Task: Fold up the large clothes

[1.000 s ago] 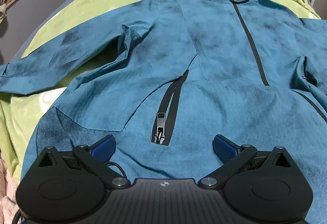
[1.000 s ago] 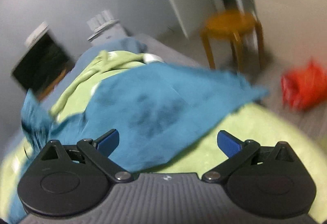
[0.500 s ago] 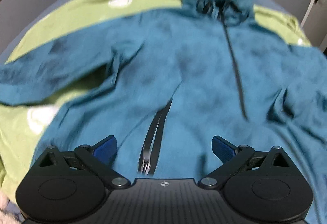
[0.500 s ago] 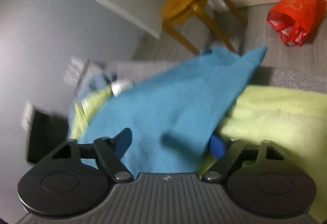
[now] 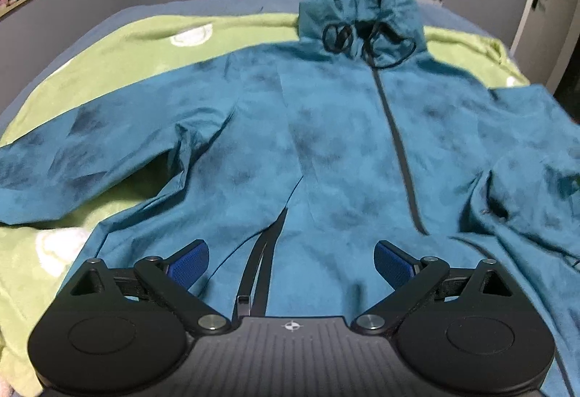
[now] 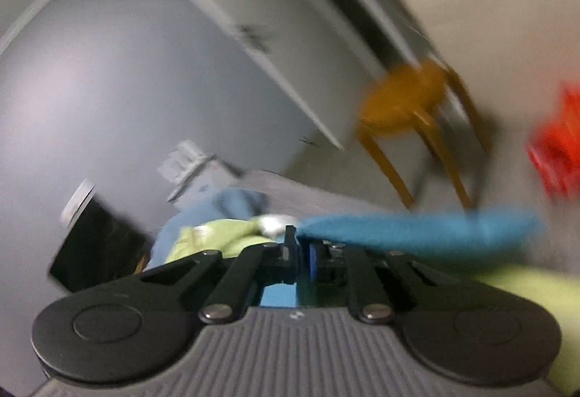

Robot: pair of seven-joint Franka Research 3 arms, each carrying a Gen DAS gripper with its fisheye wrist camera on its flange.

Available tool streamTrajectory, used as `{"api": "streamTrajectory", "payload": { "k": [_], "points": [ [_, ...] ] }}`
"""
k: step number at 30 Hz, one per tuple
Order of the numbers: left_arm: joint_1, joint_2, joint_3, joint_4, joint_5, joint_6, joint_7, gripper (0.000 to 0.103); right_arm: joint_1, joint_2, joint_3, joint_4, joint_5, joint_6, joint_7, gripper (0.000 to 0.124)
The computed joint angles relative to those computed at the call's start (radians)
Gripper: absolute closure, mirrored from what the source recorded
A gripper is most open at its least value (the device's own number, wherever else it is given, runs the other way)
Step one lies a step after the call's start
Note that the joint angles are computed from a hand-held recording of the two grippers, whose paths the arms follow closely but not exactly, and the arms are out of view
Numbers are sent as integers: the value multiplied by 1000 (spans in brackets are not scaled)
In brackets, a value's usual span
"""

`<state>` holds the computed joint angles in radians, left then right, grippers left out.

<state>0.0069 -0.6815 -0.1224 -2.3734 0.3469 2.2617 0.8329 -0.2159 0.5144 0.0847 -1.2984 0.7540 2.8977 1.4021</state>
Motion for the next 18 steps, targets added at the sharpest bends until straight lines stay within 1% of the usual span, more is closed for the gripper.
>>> {"api": "streamTrajectory", "payload": {
  "k": [2,3,4,6,8,10,12,16,18],
  "points": [
    [1,-16,8,-16,-4,30,-10,4,-15,-14,79,27,28,32,-158,117],
    [1,-23,11,-20,-8,38,-14,4,-28,-25,135,39,62,42,-268,117],
    [3,-29,13,-25,-11,46,-19,4,-31,-39,170,46,94,42,-356,117],
    [6,-43,16,-33,-14,60,-22,4,-54,-67,278,58,194,24,-593,117],
    [10,-57,16,-40,-10,67,-20,4,-55,-97,346,57,267,-20,-771,117],
    [17,-72,13,-44,-4,71,-23,4,-44,-128,384,39,318,-90,-892,117],
    [20,-91,18,-54,-7,84,-30,3,-18,-164,397,1,337,-155,-959,117],
    [26,-119,28,-71,-15,105,-35,2,50,-225,394,-119,331,-267,-1046,117],
    [27,-122,30,-72,-17,109,-30,2,90,-254,380,-197,301,-315,-1052,117]
  ]
}}
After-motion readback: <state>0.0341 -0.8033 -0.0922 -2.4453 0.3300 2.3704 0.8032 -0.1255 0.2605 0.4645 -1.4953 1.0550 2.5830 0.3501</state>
